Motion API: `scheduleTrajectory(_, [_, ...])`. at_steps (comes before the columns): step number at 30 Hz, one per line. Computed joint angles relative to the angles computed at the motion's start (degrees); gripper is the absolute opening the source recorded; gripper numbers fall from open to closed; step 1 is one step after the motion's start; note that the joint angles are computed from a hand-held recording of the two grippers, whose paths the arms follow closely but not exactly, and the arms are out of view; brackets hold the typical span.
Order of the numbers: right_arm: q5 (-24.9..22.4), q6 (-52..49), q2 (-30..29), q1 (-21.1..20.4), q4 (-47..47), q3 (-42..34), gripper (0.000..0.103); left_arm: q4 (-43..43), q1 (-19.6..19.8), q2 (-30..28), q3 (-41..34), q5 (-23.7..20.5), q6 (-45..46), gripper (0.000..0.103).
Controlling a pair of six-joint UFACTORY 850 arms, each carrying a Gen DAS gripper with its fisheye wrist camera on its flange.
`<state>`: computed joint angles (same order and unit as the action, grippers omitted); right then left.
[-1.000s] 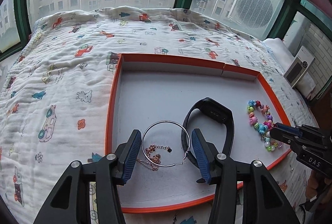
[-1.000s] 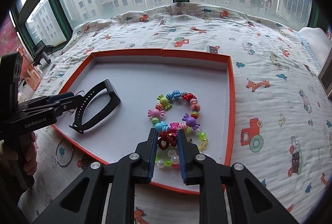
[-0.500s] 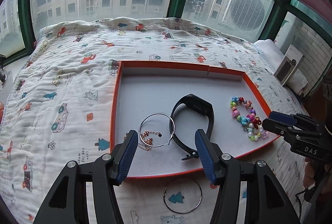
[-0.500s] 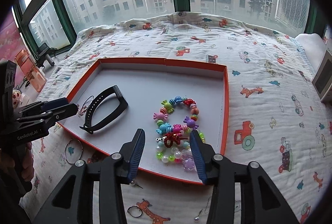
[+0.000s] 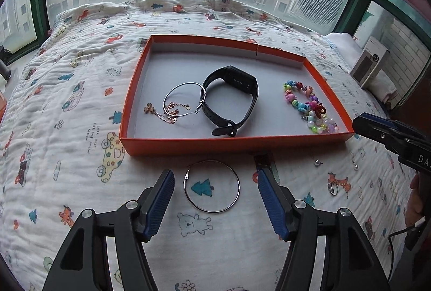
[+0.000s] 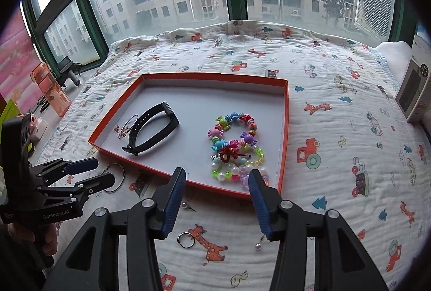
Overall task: Organize jewelry
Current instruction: 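Grasp the second silver hoop with the left gripper while the right grasps a stud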
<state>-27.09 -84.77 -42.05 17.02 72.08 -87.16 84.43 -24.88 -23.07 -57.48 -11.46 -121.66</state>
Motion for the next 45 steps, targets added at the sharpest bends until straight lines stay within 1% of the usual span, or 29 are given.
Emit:
scheduleTrajectory(3, [-0.6,-0.5,0.6,-0.3,-0.1,1.2,0.053,-4.8,-0.7,-1.4,-1.1,-1.9,3.7,0.069])
scheduleTrajectory(6, [-0.9,-0.9,0.9,-0.6,-0.4,2.1,0.053,-6.2,-0.9,-2.2,-1.9,-3.1,4.5,0.069])
scheduleTrajectory(10, [-1.5,-0.8,1.1,-1.0,-0.9,3.0,0.053,-11.5,-1.4,-3.5,-3.6,-5.6,10.2,0.069])
scheduleTrajectory(16, [-2.1,-1.4,1.1,-1.4,-0.4,3.7,0.053,-13.8,-2.4,-4.8,-5.2,-9.2,13.2,0.068])
scheduleTrajectory(18, [-2.4,-1.3,1.0,-1.6,-0.7,3.8,0.053,-13.7,-2.8,-5.2,-5.6,-10.6,13.6,0.065])
scheduleTrajectory(20, [-2.7,-1.1,1.0,-1.7,-1.0,4.0,0.053,-12.9,-3.3,-5.5,-5.8,-11.9,13.4,0.058])
scheduleTrajectory(23, [-3.2,-0.8,0.8,-1.8,-1.3,4.1,0.053,-12.2,-3.3,-5.4,-5.5,-12.4,12.7,0.052])
scheduleTrajectory(29, [-3.3,0.0,1.1,-2.3,-2.0,4.9,0.053,-10.4,-3.1,-4.4,-4.2,-11.6,10.9,0.052])
scheduleTrajectory(33, [-2.4,-0.4,1.6,-2.9,-1.2,6.0,0.053,-8.3,-2.7,-3.1,-2.5,-10.6,7.5,0.052])
scheduleTrajectory(35, [-0.9,-1.0,1.7,-3.0,-0.4,6.5,0.053,-7.5,-2.5,-2.6,-1.8,-10.1,6.4,0.052])
scheduleTrajectory(37, [-0.5,1.0,1.1,-3.2,-1.8,5.8,0.053,-6.6,-2.3,-2.0,-1.2,-9.6,5.3,0.052])
scheduleTrajectory(39, [-0.3,3.0,0.2,-3.2,-3.7,4.7,0.050,-6.1,-2.2,-1.6,-0.8,-9.3,4.8,0.052])
scheduleTrajectory(41, [-0.2,4.2,-0.6,-3.1,-5.9,3.6,0.038,-5.6,-2.2,-1.3,-0.4,-9.0,4.4,0.052])
scheduleTrajectory(43, [-0.6,5.4,-1.2,-2.9,-8.3,2.7,0.035,-5.5,-2.1,-1.0,-0.2,-8.5,4.2,0.052])
scheduleTrajectory(45, [-0.3,5.3,-1.2,-2.6,-9.4,2.6,0.034,-5.6,-2.1,-0.9,-0.1,-8.6,4.1,0.052])
